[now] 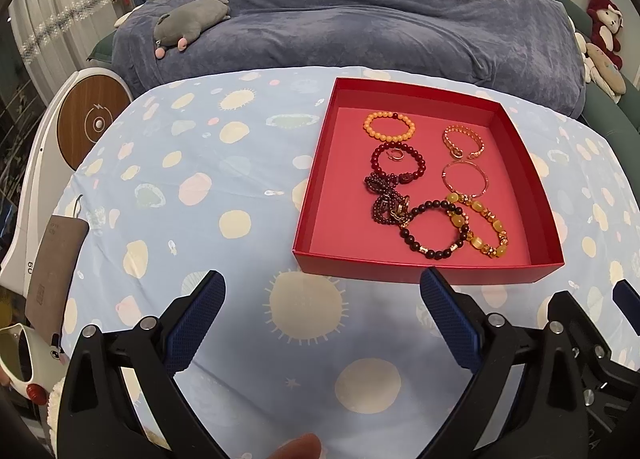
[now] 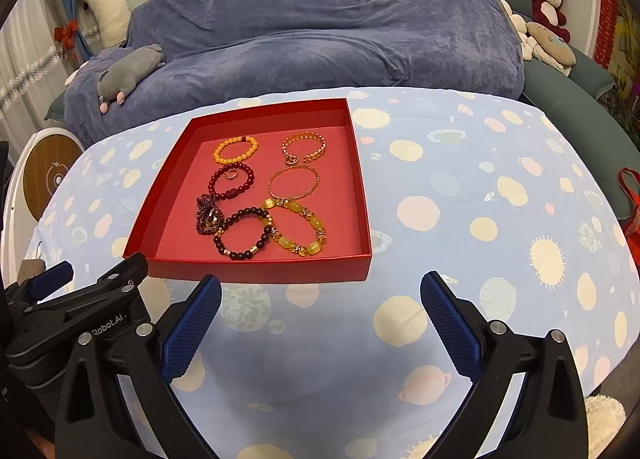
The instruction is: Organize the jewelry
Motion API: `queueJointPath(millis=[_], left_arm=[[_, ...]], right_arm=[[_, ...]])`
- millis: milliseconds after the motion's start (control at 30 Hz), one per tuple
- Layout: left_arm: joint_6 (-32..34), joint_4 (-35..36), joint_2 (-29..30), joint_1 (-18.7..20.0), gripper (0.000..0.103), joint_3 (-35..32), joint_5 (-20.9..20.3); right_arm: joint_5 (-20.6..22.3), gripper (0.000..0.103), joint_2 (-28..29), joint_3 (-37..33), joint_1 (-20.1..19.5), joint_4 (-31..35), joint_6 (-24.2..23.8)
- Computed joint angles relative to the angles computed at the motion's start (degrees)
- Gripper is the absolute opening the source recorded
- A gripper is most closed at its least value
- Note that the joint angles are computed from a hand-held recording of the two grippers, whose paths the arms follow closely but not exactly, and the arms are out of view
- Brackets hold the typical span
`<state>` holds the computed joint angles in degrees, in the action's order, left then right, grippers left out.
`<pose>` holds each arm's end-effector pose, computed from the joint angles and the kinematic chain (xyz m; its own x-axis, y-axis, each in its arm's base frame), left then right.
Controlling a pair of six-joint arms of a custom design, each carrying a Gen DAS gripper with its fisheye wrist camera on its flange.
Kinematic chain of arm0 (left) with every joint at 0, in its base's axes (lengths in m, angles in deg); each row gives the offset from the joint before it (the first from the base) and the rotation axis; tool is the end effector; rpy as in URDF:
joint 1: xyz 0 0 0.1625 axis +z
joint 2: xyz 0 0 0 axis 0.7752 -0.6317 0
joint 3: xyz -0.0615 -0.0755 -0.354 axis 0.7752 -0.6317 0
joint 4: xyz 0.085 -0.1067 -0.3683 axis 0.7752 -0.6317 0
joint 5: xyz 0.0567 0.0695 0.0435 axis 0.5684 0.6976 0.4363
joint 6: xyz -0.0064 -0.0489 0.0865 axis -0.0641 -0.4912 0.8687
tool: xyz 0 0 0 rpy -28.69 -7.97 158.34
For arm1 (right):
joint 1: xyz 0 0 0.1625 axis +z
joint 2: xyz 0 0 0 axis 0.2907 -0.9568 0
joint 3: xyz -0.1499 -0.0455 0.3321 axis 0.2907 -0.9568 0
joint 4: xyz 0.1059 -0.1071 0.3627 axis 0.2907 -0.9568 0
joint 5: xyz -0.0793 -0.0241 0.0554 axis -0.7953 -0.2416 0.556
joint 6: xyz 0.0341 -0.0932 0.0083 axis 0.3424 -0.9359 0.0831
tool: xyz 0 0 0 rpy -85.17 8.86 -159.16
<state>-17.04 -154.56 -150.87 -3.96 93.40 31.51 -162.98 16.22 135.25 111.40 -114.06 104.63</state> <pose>-0.2053 -0.5200 0.2882 -0.6124 0.3473 -0.7102 0.6283 0.7590 -0.1706 0.3889 -0.4257 0.1077 -0.6652 0.5064 0.5487 -0.1077 0.6622 -0.7416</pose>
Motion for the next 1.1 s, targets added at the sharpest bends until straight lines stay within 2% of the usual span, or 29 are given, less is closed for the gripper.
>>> queueJointPath(millis=[1100], left_arm=[[0.4,-0.8,-0.3,0.2,0.094,0.3,0.5]], right_arm=[[0.0,0.096,0.1,-0.3,0.0,0.9,0.8]])
